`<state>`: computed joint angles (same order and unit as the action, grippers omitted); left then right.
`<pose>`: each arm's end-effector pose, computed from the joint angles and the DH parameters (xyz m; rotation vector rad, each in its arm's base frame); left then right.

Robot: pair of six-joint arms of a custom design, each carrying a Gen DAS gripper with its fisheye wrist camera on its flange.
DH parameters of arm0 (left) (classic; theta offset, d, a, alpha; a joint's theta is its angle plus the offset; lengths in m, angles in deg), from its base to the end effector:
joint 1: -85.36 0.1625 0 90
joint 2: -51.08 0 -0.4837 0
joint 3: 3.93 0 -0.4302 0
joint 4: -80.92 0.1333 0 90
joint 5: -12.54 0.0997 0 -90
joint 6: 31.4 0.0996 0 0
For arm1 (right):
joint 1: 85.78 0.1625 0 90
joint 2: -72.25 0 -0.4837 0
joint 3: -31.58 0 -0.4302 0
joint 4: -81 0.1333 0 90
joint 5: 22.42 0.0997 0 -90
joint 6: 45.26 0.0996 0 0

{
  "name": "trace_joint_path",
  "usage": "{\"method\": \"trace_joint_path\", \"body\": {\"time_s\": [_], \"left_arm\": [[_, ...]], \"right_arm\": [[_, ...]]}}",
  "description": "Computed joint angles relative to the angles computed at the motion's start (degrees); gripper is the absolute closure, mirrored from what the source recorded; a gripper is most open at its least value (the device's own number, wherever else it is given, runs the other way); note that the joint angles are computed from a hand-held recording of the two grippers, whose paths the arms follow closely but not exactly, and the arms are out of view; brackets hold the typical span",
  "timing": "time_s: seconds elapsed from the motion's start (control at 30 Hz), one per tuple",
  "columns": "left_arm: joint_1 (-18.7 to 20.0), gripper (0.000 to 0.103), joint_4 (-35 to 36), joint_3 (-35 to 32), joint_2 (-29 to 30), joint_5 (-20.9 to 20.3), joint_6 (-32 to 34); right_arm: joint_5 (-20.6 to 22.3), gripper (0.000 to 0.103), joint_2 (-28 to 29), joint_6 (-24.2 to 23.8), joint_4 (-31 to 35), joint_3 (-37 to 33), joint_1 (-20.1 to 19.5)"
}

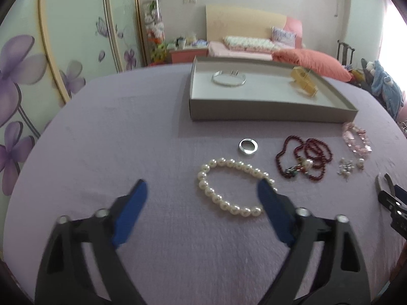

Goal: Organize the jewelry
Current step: 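Grasp the pearl bracelet with the left tool while the right tool grasps the silver cuff, then lift the pearl bracelet and silver cuff and carry both over the tray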

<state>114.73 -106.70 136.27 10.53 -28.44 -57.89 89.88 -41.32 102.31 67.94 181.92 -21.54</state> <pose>-0.2400 -0.3743 -0.0160 0.7233 2.2895 -0.7235 0.0011 -0.2176 0.2200 -0.1460 -2.0879 0.9856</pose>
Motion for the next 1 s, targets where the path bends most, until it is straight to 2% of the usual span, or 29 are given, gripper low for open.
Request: {"method": "trace_joint_path", "body": {"time_s": [0.1, 0.13, 0.27, 0.33, 0.5, 0.57, 0.6, 1.0], "left_arm": [[2.32, 0.040, 4.52, -1.60, -0.84, -2.21, -1.74], [2.84, 0.042, 5.63, -2.04, -0.96, -2.55, -2.39], [2.26, 0.053, 7.71, -2.71, -0.78, -1.18, -3.69], [1.53, 0.063, 8.66, -2.69, -0.80, -1.23, -3.81], [0.80, 0.073, 11.05, -2.62, -1.32, -1.65, -5.99], [0.78, 0.090, 10.91, -2.52, -1.42, -1.78, -6.46], [0.80, 0.093, 10.63, -2.39, -1.47, -1.94, -6.30], [1.66, 0.093, 1.21, 0.88, -2.32, -4.53, -1.63]], "right_arm": [[-0.04, 0.037, 0.10, 0.03, -0.04, -0.03, 0.01], [0.07, 0.037, 0.15, 0.05, -0.11, -0.02, 0.11], [0.21, 0.037, 0.16, 0.08, -0.07, -0.02, 0.30], [0.16, 0.037, 0.20, 0.03, 0.00, -0.10, 0.29], [0.23, 0.037, 0.26, 0.13, -0.09, -0.07, 0.39], [0.04, 0.037, 0.16, 0.03, 0.06, -0.09, 0.27], [0.04, 0.037, 0.16, 0.01, 0.11, -0.12, 0.28], [-0.49, 0.037, 0.46, -0.30, 0.15, -0.27, 0.18]]}}
